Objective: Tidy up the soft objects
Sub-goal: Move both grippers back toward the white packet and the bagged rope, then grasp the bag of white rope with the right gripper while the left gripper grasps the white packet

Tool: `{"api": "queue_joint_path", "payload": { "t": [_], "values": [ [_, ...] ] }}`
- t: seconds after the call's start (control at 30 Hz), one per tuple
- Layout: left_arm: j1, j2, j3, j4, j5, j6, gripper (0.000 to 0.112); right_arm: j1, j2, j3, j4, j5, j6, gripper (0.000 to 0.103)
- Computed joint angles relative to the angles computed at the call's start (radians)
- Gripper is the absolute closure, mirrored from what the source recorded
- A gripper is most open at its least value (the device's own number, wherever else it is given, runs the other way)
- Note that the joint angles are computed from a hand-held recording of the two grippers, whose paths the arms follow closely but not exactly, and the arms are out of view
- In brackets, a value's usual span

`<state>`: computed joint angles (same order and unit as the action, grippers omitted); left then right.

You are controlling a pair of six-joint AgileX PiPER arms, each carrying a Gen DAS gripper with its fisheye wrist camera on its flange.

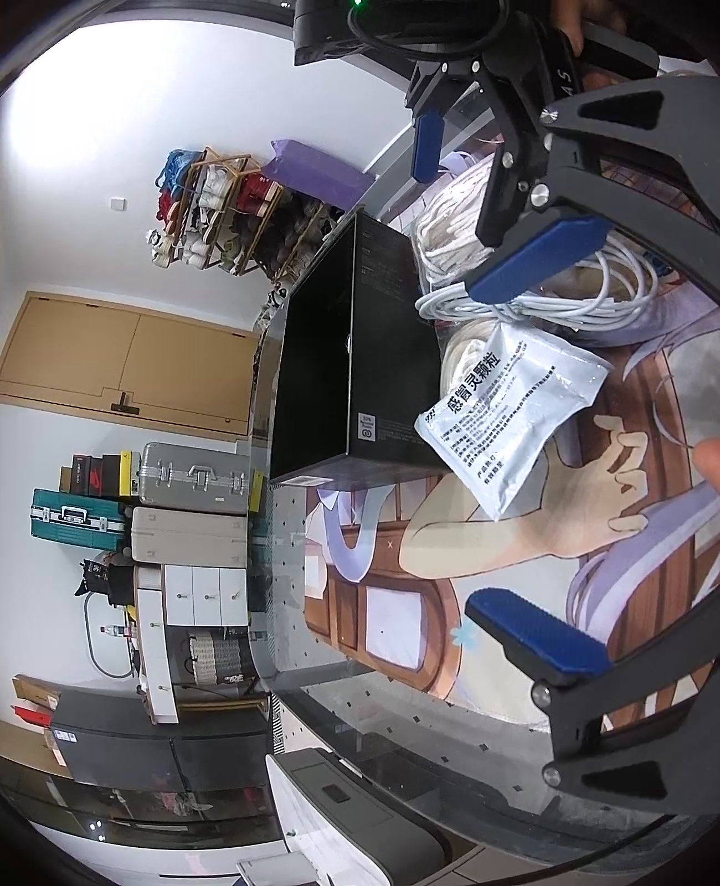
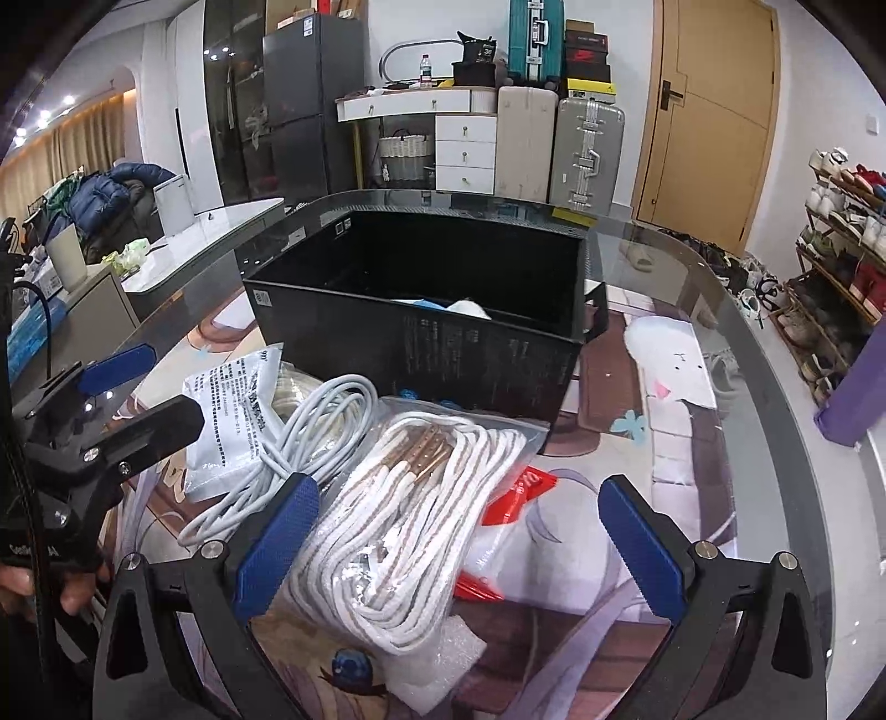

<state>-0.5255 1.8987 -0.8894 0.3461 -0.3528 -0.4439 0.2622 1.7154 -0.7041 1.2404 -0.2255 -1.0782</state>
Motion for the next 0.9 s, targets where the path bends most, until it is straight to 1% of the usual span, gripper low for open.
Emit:
{"api": "queue_joint_path", "payload": {
  "t": [0.07,0.17,0.23,0.33,0.4,0.47,0.53,0.57,0.63,0.7,0.8,0.9],
  "values": [
    [0.005,0.001,-0.003,0.029,0.000,-0.029,0.009,-0.004,-0.012,0.012,0.018,-0.003,-0.018,0.001],
    [0.006,0.001,-0.004,0.048,0.002,-0.046,0.009,0.000,-0.027,0.022,0.086,-0.010,-0.074,0.001],
    [0.005,0.001,-0.004,0.041,0.001,-0.039,0.009,0.008,-0.034,0.029,0.062,-0.008,-0.050,0.001],
    [0.005,0.001,-0.003,0.044,0.000,-0.041,0.009,0.032,-0.012,0.011,0.110,-0.015,-0.097,0.001],
    [0.006,0.002,-0.005,0.051,0.003,-0.050,0.009,0.052,0.014,-0.008,0.166,-0.041,-0.148,0.001],
    [0.007,0.004,-0.009,0.063,0.007,-0.062,0.009,0.058,0.027,-0.012,0.148,-0.052,-0.133,0.001],
    [0.008,0.005,-0.009,0.067,0.006,-0.065,0.009,0.054,0.027,-0.003,0.093,-0.046,-0.071,0.002],
    [0.007,0.006,-0.011,0.069,0.007,-0.067,0.009,0.049,0.026,0.004,0.064,-0.042,-0.040,0.004],
    [0.008,0.006,-0.013,0.078,0.011,-0.071,0.009,0.038,0.021,0.023,-0.043,-0.032,0.069,0.016],
    [0.009,0.007,-0.018,0.098,0.018,-0.087,0.009,0.030,0.019,0.038,-0.168,-0.017,0.196,0.020],
    [0.011,0.011,-0.027,0.121,0.028,-0.112,0.009,0.033,0.015,0.051,-0.258,-0.028,0.298,0.034],
    [0.011,0.013,-0.031,0.131,0.035,-0.124,0.009,0.022,0.011,0.064,-0.343,-0.021,0.380,0.043]
  ]
}}
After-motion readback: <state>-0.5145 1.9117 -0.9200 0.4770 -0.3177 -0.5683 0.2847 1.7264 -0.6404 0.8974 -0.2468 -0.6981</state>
